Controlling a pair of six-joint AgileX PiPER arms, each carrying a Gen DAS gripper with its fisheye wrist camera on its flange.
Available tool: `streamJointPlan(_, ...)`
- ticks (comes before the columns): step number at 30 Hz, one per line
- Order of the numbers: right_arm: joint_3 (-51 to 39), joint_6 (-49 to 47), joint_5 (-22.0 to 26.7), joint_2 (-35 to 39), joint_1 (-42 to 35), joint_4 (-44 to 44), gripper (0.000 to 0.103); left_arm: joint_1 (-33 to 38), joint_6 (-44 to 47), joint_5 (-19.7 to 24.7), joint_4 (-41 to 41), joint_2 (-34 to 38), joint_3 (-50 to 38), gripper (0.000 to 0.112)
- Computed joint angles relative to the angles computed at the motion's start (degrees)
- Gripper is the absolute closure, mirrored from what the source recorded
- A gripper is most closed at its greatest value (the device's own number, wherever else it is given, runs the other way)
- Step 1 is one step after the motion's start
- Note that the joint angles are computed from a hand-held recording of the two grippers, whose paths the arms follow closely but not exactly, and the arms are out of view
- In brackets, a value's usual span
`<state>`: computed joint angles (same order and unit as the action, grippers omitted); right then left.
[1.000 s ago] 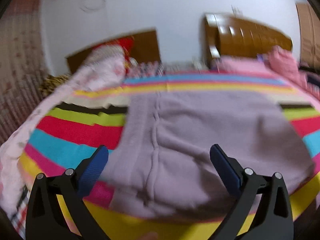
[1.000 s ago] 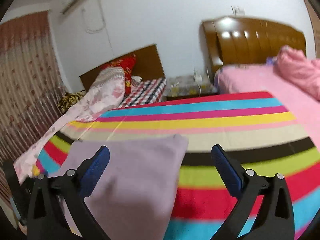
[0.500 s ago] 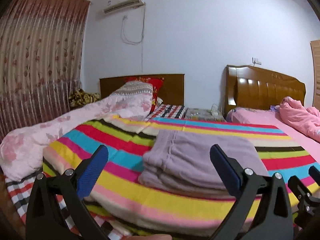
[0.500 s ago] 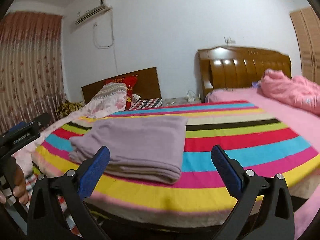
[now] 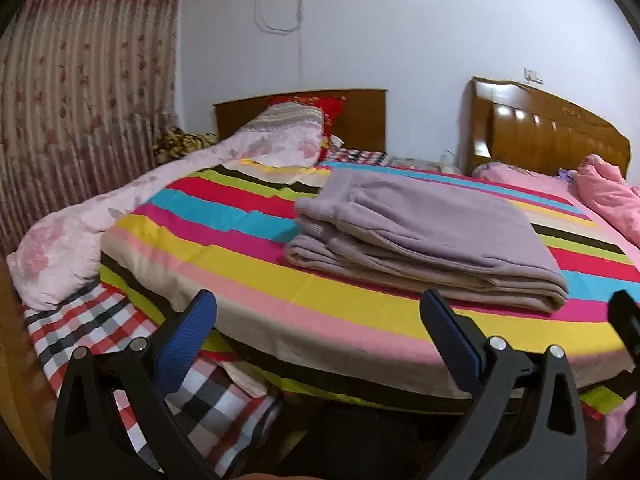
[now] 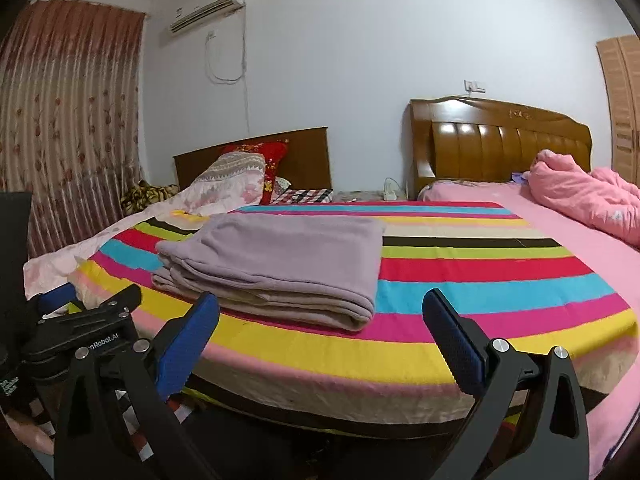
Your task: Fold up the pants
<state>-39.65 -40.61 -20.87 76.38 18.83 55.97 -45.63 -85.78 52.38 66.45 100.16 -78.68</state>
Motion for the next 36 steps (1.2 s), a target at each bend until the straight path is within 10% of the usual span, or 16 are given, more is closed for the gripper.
streamJointPlan(36, 0.3, 0.7, 0.4, -0.3, -0.1, -1.0, 0.005, -0.2, -1.8, -3.2, 1.5, -1.9, 2.3, 0.011)
